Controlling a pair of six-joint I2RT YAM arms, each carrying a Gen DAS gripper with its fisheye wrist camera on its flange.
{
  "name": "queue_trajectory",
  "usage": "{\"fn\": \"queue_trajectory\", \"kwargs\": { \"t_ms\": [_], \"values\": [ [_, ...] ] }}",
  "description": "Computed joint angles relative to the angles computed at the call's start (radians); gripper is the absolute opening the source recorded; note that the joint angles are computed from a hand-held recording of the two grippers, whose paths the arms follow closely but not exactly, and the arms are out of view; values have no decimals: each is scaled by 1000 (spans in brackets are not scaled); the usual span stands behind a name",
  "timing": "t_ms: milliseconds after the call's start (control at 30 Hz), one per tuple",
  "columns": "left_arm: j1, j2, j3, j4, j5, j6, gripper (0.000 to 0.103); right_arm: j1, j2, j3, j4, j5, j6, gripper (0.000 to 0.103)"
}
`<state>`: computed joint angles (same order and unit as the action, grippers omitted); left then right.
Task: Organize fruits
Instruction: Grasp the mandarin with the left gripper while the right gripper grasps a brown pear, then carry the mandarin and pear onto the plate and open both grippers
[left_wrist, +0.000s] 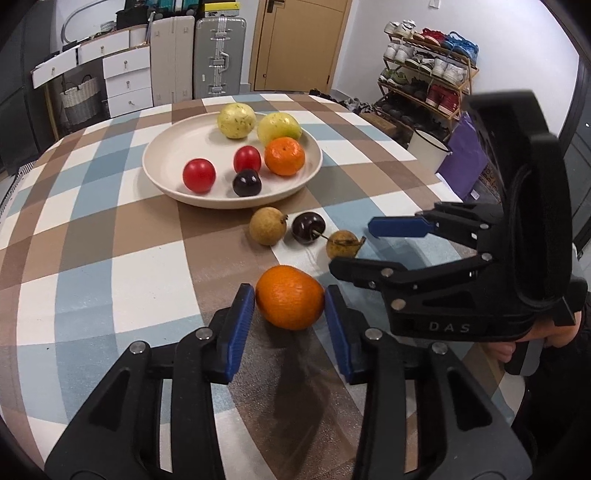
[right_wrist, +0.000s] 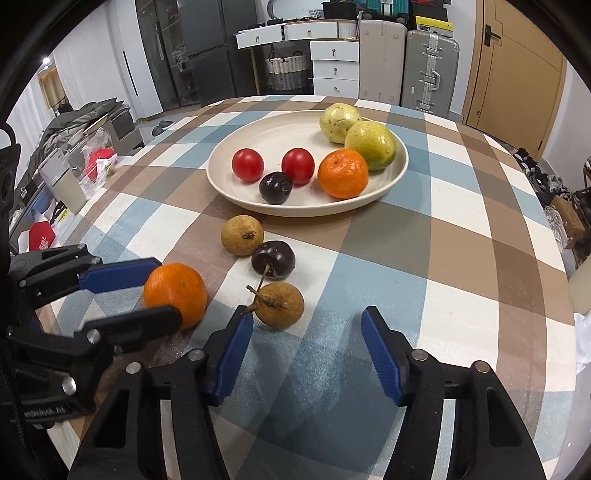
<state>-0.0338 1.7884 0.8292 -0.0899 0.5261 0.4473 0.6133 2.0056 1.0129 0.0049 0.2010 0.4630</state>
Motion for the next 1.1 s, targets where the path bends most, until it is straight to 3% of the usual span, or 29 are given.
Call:
{"fn": "queue_trajectory", "kwargs": {
  "t_ms": [333, 1100],
  "values": [
    [-18, 59, 34, -11, -10, -17, 39, 11, 0, -1, 40, -22, -39, 28],
    [22, -75, -36, 65, -25, -61, 37, 39, -163, -166, 84, 65, 4, 27]
  ]
}}
